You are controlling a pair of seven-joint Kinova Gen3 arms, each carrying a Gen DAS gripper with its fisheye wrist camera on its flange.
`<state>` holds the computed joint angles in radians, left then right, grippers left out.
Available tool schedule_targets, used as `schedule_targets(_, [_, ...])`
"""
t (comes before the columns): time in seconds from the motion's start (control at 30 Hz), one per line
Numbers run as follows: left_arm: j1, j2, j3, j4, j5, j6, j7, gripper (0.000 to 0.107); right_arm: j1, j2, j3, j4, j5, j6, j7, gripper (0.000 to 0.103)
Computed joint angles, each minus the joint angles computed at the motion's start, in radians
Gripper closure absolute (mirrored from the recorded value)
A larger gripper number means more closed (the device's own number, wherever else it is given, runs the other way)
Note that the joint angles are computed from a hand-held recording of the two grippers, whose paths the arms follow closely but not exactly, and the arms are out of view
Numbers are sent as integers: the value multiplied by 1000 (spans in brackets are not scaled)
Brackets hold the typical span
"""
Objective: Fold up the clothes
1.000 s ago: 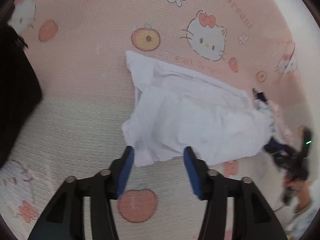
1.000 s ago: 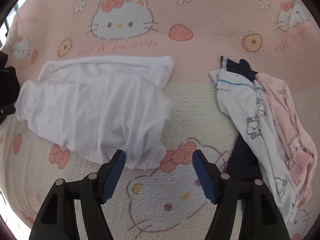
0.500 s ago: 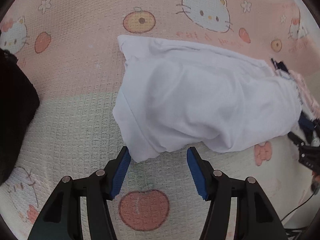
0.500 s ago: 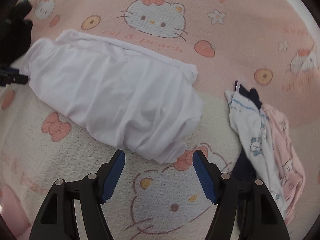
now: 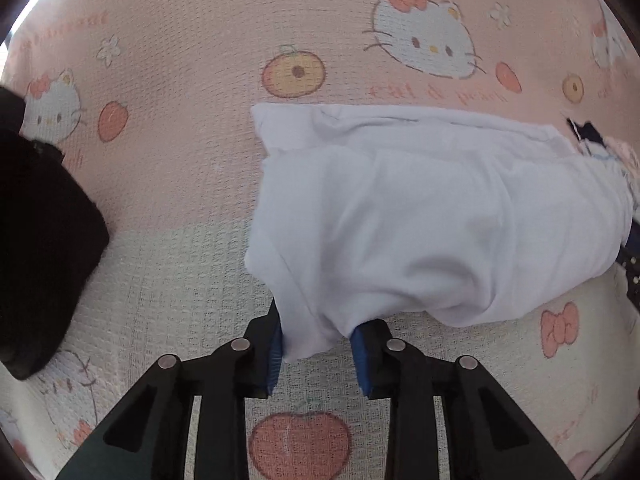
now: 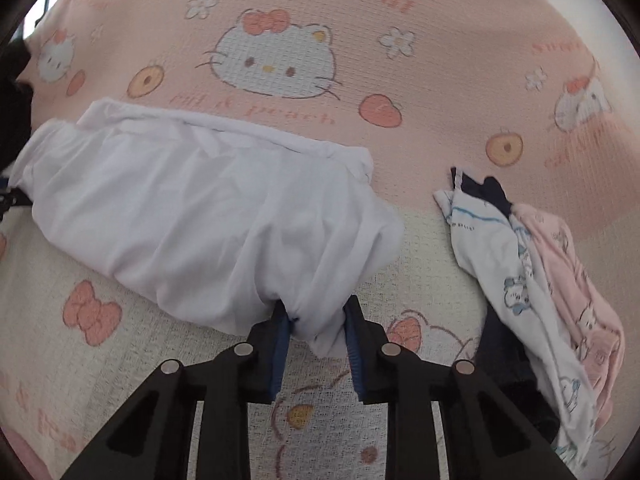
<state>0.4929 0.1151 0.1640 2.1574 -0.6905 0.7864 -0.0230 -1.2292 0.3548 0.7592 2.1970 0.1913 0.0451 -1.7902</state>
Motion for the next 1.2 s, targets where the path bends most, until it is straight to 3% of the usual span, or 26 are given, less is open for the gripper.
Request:
schedule_targets(0.07, [9, -20, -46, 12, 39, -22, -9, 86, -8, 7, 13, -17, -4, 26, -14, 82])
schedule_targets(0.23, [192, 1, -272, 8, 83, 60, -35, 96, 83, 4, -76, -49, 30, 90, -61, 83])
schedule_targets(0.4, [345, -127, -502, 120, 118, -74, -66, 96, 189, -27, -196, -57, 88, 122, -84, 80])
schedule_targets(0.43, [391, -140, -536, 123, 106, -71, -63, 96, 233, -37, -243, -59, 77, 127, -64, 70])
schedule_targets(0.47, [437, -148, -562, 117, 94, -52, -62, 96, 278, -42, -289, -67, 57, 145, -38, 53])
schedule_targets(0.53, [527, -133, -601, 75, 89, 23, -71, 96, 351, -57, -363, -74, 59, 174, -35, 34])
schedule_targets(0.63, [631, -36, -638, 3, 44, 145, -93, 95, 411, -89, -423, -61, 82, 182, -51, 33])
schedule_targets(0.73, [723, 103, -657, -69, -2, 267, -182, 95, 366, -103, -397, -53, 181, 203, -111, 32])
schedule_targets(0.8, [760, 184, -630, -98, -38, 345, -206, 95, 328, -111, -374, -44, 262, 208, -160, 31])
schedule_targets(0.97, [764, 232, -561, -125, -77, 417, -256, 95, 353, -114, -422, -54, 350, 238, -212, 29])
schedule_targets(1.03, [729, 257, -501, -140, -89, 444, -267, 95, 377, -115, -455, -61, 367, 251, -218, 29])
schedule_targets(1.13, [685, 301, -461, -158, -116, 452, -334, 94, 360, -120, -462, -50, 470, 256, -292, 29])
schedule_targets(1.2, [689, 385, -443, -181, -150, 508, -383, 94, 314, -114, -429, -37, 551, 250, -336, 29])
